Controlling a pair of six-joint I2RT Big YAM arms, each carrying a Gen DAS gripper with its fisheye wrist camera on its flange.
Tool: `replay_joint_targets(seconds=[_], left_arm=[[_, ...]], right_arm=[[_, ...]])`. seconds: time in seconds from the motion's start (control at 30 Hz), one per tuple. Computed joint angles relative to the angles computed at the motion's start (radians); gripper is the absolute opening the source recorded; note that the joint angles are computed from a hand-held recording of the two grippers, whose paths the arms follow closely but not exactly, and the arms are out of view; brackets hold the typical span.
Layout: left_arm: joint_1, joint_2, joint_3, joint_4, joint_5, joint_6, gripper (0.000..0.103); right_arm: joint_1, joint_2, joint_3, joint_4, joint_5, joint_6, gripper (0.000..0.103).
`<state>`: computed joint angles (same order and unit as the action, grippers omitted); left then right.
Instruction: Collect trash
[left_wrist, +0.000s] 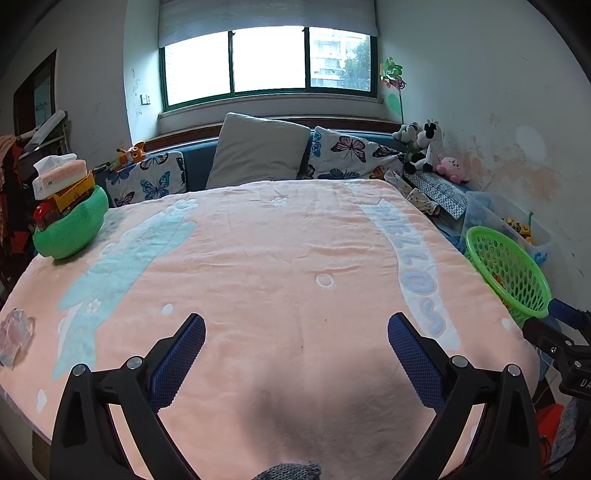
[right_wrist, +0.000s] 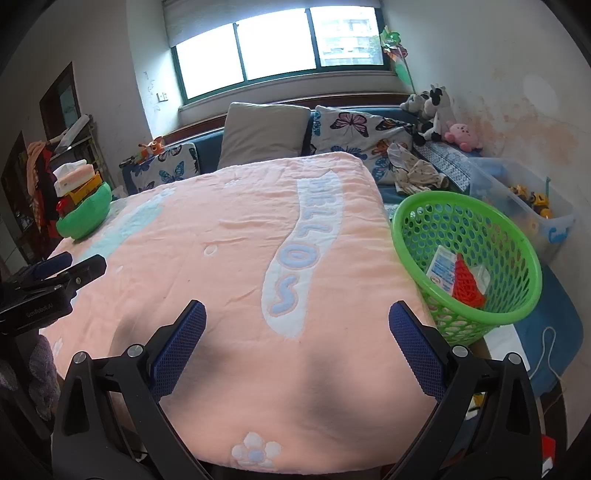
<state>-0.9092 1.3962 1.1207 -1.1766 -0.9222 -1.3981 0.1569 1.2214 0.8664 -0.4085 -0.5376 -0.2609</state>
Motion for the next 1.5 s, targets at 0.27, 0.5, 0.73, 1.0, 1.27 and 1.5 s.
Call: replay_joint_targets(seconds=[0.27, 0.5, 0.73, 1.0, 1.27, 1.5], left_arm=[[-0.005, -0.001, 0.0, -0.012, -0.003, -0.014, 0.096], [-0.005, 0.001, 0.002, -0.023, -0.001, -0.02, 0.096], [-0.006, 0.005, 0.004, -0.031, -0.002, -0.022, 0.096], [-0.004, 0.011, 0.001, -0.04, -0.001, -0.035, 0.096], [-0.002, 0.009, -0.002, -0.043, 0.004, -0.037, 0.096], [-0.001, 0.011, -0.001, -0.041, 0.005, -0.034, 0.096]], right_arm=[[0.004, 0.001, 0.002, -0.007, -0.001, 0.001, 0.098], [0.004, 0.002, 0.002, -0.007, -0.006, 0.003, 0.098], [0.006, 0.001, 0.0, -0.01, -0.011, 0.004, 0.098], [0.01, 0.003, 0.001, -0.012, -0.01, 0.005, 0.098], [0.012, 0.006, 0.001, -0.013, -0.012, 0.002, 0.098], [0.011, 0.009, 0.002, -0.015, -0.015, 0.004, 0.098]])
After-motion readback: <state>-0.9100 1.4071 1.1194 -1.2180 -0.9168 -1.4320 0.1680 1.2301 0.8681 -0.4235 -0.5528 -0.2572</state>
